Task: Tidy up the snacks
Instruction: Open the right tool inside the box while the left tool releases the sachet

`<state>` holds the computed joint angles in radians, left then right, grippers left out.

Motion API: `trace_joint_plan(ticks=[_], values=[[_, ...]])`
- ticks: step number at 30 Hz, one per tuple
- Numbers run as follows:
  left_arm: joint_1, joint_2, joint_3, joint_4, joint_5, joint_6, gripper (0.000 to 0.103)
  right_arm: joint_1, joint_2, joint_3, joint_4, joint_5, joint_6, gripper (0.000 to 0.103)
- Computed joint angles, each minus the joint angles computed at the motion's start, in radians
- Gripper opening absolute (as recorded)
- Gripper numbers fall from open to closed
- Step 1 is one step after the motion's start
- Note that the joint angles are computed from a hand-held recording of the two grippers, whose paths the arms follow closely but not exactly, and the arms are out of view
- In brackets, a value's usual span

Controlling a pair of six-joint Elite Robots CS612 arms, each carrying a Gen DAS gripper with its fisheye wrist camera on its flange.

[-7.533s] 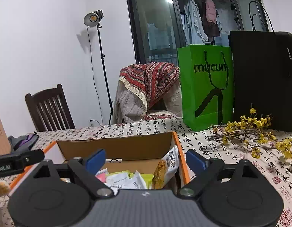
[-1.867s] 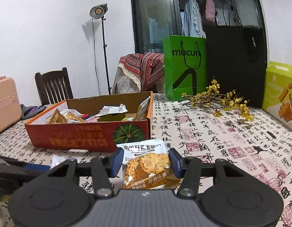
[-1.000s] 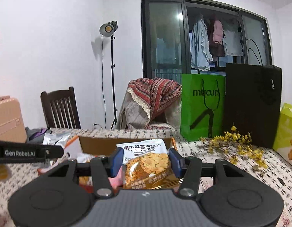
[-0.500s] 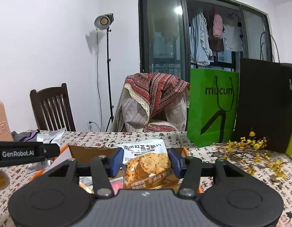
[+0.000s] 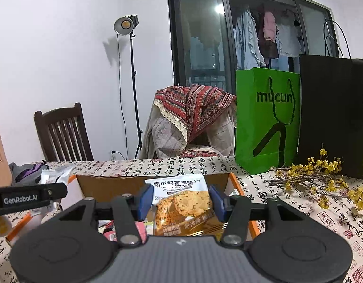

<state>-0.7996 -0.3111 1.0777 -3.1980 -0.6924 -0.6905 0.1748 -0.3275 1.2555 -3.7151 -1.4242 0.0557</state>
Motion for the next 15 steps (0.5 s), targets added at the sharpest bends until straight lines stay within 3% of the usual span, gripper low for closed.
trace_joint_plan(ticks=[11, 15], values=[[-0.003, 0.012, -0.008, -0.008, 0.012, 0.041, 0.049, -0.008, 0.002, 0.007, 0.012, 0.021, 0.004, 0.052], [-0.004, 0.015, -0.007, -0.033, 0.012, 0.050, 0.056, -0.010, -0.002, 0.015, 0.006, 0.031, 0.004, 0.055]])
